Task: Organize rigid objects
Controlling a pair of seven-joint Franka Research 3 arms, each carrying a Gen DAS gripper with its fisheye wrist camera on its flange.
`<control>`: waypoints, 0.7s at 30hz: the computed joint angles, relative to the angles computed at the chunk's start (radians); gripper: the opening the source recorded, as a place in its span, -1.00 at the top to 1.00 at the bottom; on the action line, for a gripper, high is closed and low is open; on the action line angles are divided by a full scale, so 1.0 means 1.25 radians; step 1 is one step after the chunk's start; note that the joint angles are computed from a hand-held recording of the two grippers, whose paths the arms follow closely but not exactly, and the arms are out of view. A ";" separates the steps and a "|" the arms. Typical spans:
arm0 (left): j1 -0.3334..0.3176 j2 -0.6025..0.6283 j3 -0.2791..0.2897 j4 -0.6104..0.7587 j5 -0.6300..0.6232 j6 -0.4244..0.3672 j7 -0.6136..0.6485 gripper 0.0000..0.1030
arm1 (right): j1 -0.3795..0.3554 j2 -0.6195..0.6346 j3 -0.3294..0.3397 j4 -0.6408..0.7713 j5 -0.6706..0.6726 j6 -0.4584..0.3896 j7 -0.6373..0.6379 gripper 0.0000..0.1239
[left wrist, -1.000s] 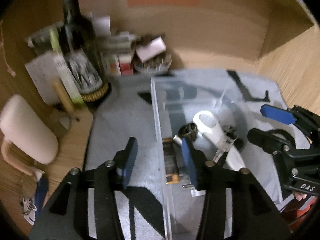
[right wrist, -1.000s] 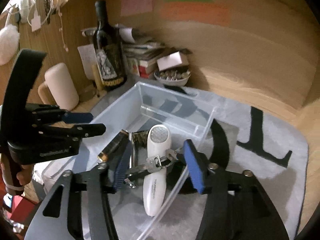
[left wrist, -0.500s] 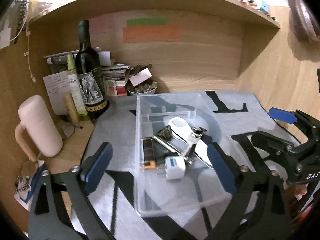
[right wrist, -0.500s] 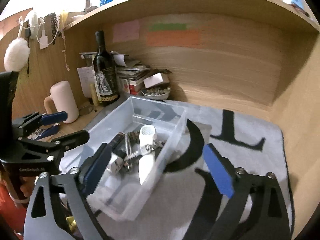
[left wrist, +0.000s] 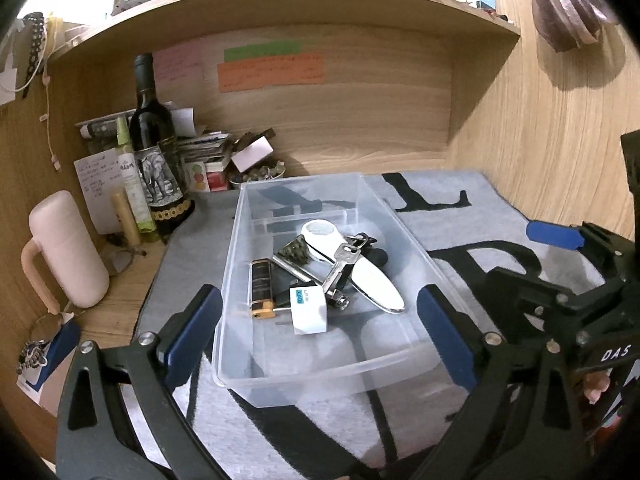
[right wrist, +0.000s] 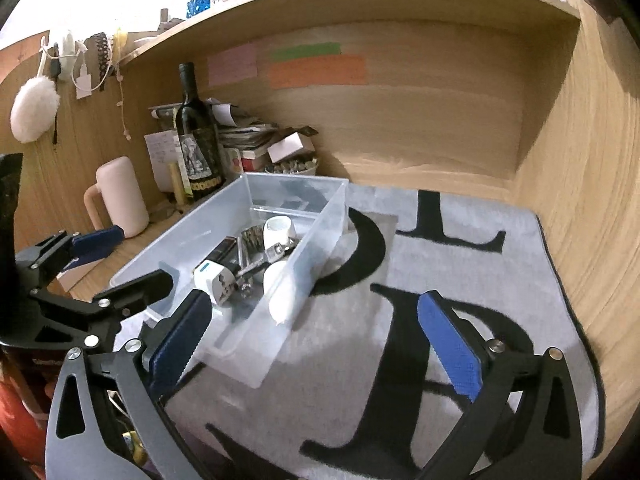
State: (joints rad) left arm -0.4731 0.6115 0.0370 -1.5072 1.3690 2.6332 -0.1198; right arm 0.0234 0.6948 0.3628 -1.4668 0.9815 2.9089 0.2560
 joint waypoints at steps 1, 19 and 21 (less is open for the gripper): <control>0.000 -0.002 0.002 -0.002 0.005 0.005 -0.009 -0.93 | 0.000 0.000 0.001 -0.001 0.000 0.001 -0.001 -0.66; 0.007 -0.004 0.001 -0.012 -0.002 0.008 -0.019 -0.93 | 0.006 -0.002 0.001 -0.004 0.015 -0.010 -0.022 -0.66; 0.007 -0.004 0.001 -0.011 -0.001 0.007 -0.021 -0.93 | 0.009 -0.001 -0.001 -0.003 0.011 -0.012 -0.018 -0.66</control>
